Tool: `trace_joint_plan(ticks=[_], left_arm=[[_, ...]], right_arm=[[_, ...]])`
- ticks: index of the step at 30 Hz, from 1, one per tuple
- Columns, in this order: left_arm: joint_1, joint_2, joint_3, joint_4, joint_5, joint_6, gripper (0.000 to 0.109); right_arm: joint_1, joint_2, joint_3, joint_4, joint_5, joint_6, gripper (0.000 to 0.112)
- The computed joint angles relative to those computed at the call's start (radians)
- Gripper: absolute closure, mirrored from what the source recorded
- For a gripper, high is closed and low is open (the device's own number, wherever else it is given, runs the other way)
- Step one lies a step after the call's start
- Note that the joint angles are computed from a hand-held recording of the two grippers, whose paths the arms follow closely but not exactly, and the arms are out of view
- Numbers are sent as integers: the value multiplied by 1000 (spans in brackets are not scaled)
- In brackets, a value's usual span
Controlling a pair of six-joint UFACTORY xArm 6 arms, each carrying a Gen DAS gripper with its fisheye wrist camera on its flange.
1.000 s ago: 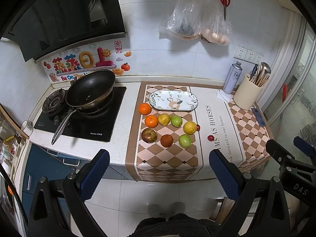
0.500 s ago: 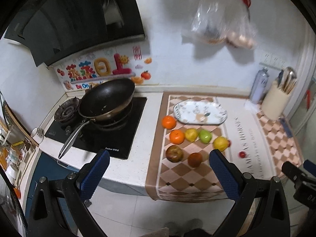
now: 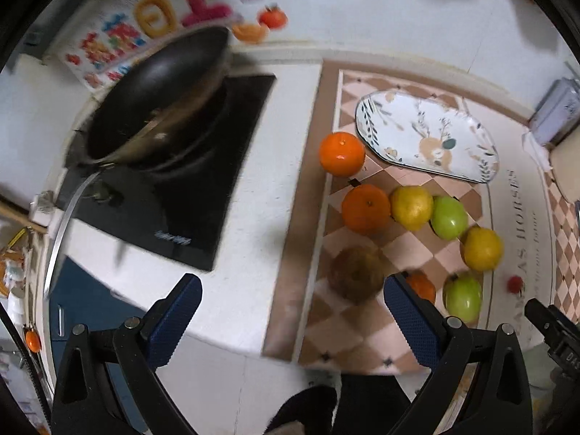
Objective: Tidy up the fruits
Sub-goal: 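Grasp an orange with the left tool while the right tool grasps a yellow lemon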
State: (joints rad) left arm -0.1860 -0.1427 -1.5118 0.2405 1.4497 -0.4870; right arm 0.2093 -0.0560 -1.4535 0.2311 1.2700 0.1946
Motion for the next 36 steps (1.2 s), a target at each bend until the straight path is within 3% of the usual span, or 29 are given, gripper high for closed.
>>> trace_joint_plan(ticks=[3,12,14,16,18,26,29,36], left_arm=[[50,123,-87,-101,12,36,15],[143,384,-273,-336,62,58,15],[145,401,-275,-354,57,64,16],[143,418,-277,-365,50,68,31],[151,418,-257,-401,27,72,36],[139,412,-217,-401,-9,79,38],[156,381,-160,-451,-53,84,49],[103,363,-148,-379,-52,77,50]], right_arm=[[-21,104,-59,48,27,8,26],[-23,291,-183,110,49,24,34],[-17,312,-202,115,58,20,37],[-13,326,-214,128,57,14,38],[-8,339,-229,130,56,8,41],[17,403,-304,127,80,-7,45],[25,394,-291,119,65,-18,46],[42,358,-242,94,25,-30,46]])
